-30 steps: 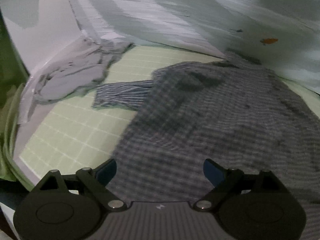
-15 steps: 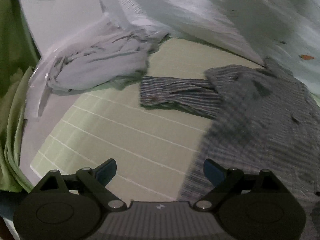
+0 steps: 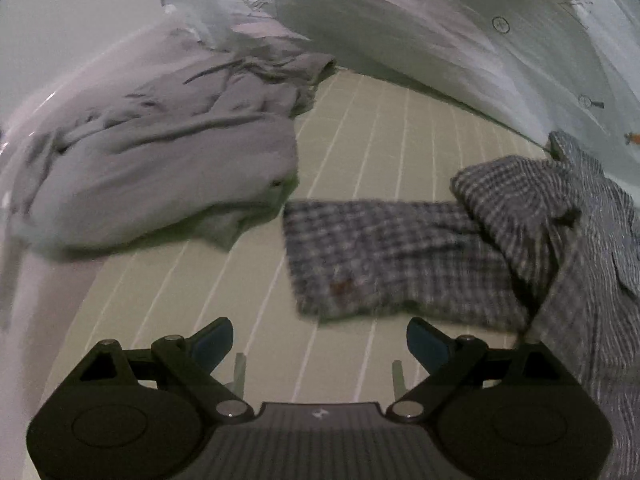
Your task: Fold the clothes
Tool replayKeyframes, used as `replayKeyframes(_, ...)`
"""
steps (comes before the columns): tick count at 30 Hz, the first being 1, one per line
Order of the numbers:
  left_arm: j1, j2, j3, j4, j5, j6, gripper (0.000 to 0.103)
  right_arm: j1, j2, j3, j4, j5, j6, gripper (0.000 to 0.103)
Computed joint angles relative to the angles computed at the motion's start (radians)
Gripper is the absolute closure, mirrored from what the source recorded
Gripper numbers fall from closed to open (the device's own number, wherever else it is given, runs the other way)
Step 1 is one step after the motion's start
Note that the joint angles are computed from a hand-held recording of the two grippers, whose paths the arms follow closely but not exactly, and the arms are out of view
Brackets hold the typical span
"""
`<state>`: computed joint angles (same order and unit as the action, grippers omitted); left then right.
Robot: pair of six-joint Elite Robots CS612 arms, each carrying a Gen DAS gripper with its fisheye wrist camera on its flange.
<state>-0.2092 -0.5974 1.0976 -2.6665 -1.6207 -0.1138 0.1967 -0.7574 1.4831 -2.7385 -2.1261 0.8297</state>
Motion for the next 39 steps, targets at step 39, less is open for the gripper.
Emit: replayKeyframes(39, 0.048, -0.064, 0.115, 0.100, 0.400, -0.148, 0.017, 0.009, 0.024, -0.059, 0.097, -0.072, 0.133, 0.000)
